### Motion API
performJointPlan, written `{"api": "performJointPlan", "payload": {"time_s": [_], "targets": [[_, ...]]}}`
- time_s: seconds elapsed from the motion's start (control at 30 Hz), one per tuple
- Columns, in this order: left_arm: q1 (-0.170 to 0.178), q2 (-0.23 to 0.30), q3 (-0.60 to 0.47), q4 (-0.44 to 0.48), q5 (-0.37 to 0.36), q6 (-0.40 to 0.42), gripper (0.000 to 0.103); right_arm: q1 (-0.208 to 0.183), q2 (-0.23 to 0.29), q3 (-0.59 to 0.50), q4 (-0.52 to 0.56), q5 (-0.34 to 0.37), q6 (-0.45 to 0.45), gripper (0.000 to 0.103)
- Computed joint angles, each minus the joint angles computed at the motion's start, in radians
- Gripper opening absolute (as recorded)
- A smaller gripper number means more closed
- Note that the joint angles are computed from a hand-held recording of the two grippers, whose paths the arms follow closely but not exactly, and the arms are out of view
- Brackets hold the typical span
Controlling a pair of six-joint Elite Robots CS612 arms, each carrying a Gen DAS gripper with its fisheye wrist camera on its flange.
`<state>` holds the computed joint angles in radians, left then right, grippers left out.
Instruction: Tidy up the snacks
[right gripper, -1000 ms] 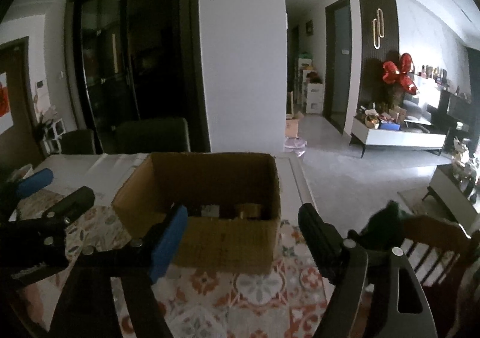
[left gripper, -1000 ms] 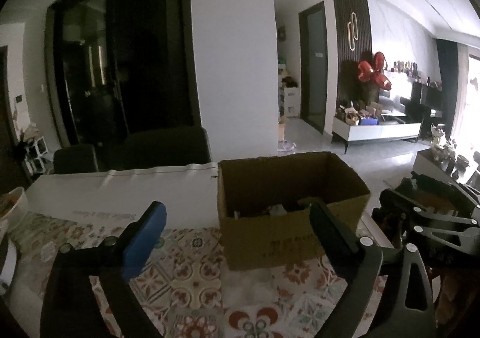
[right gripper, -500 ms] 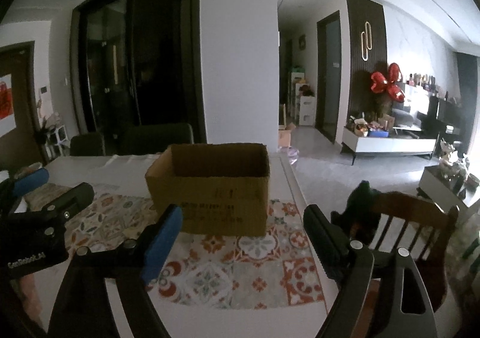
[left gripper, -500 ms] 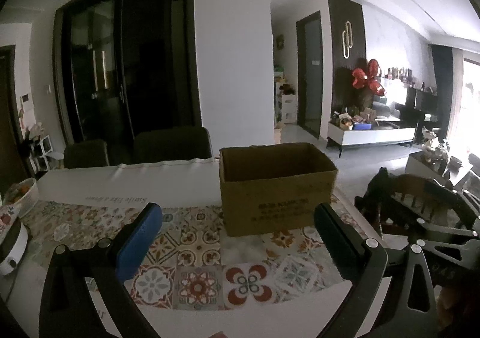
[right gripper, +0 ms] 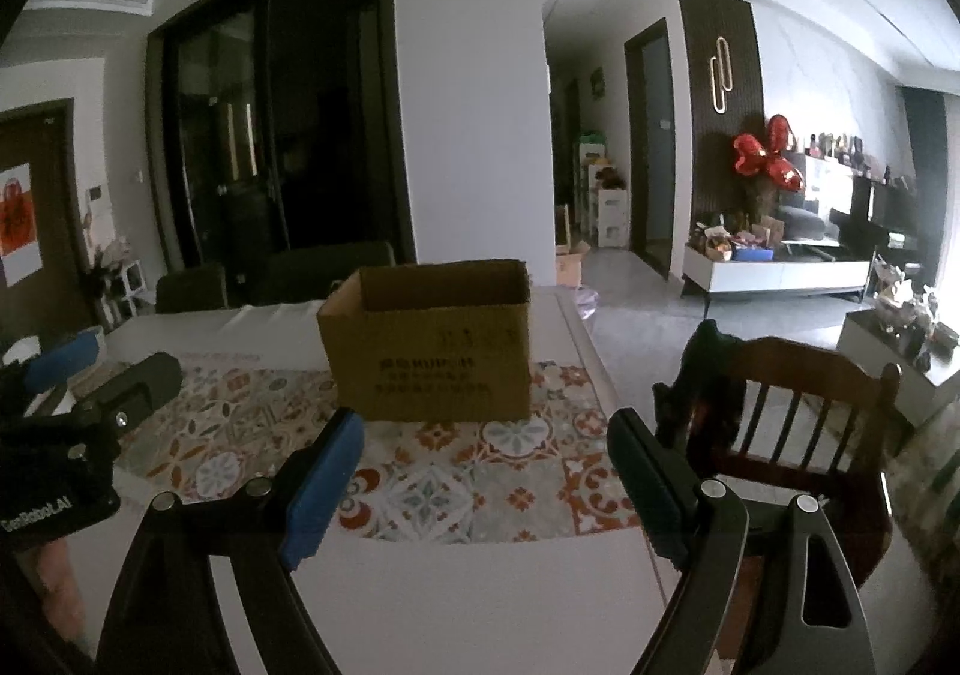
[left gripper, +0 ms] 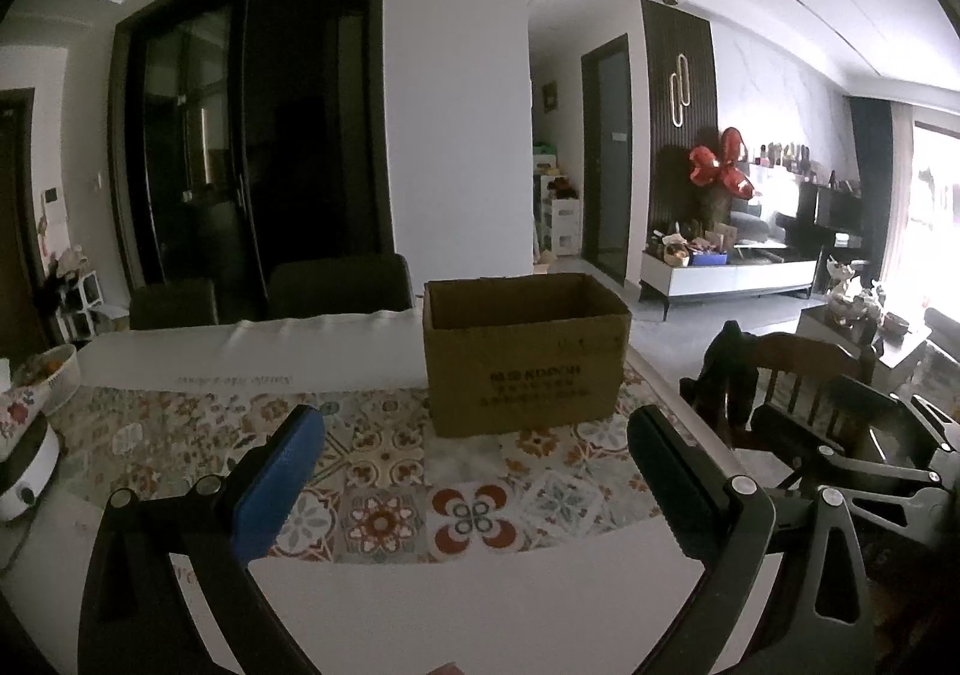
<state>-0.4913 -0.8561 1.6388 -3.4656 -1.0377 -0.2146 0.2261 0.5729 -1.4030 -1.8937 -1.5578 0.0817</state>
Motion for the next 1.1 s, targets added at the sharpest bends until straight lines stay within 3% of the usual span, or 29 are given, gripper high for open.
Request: {"api": "performJointPlan", "payload": {"time_s": [0.33, 1.1], "targets": [[-0.011, -0.007, 0.034, -0.009, 0.01, -0.029, 0.103, 0.007, 0.029, -0.044, 0.0, -0.031, -0.029, 0.084], [-0.024, -0.013, 0.056, -0.046, 0.038, -0.009, 0.103, 0.005, 0.044, -0.076, 0.004, -0.019, -0.024, 0.084]]}}
